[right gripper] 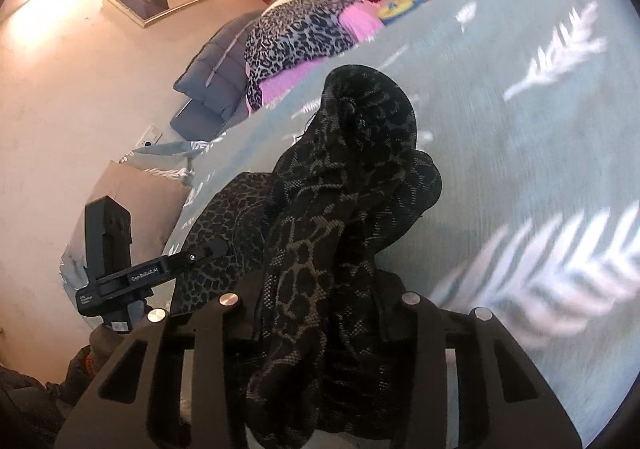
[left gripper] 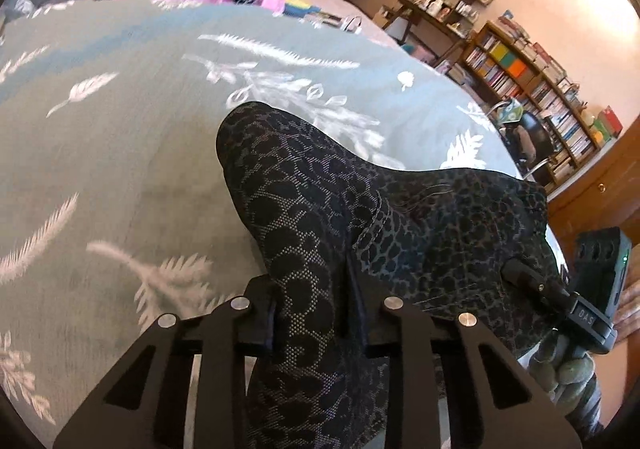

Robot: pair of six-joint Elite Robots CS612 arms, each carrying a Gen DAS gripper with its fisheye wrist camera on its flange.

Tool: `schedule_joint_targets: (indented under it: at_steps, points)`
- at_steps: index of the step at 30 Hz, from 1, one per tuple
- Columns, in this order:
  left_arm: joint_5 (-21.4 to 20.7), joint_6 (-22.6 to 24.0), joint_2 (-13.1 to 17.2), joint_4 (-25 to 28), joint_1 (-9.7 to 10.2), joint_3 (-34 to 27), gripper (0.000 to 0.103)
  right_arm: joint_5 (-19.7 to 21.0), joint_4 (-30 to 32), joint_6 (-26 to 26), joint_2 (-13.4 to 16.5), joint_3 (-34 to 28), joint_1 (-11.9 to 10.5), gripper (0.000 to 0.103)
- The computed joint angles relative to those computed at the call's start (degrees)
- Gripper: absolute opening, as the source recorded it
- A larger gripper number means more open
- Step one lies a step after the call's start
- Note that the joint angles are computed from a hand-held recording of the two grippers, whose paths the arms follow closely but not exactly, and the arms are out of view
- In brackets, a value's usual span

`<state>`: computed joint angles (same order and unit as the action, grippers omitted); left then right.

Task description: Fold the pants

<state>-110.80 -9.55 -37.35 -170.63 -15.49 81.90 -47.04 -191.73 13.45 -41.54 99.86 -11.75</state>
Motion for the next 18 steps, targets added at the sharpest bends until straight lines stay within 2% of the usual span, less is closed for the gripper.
schedule_joint_targets:
  at_steps: [6,13,16,18]
  points:
    - [0.2,-0.5,2.8,0.1,-0.49,-6.9,0.027,-1.0,-0.1,-0.2,1.4,-5.4,-0.3,0.039]
    - [1.3,-2.4,8.3,1.4,-0.59,-18.1,0.027,-2.5,2.4,0.3,6.1,-16.5,-0.2,0.038]
    - [2.0,-2.7,11.3,4.1,-0.51,-23.2,0.027,-4.0,6.1,-1.0,8.7,-21.1,-0.1,0.038]
    - [2.4,-2.2,13.4,7.6,-0.65,-26.6,0.028,-4.6,8.9,-1.2,10.1,-23.2,-0.3,0.039]
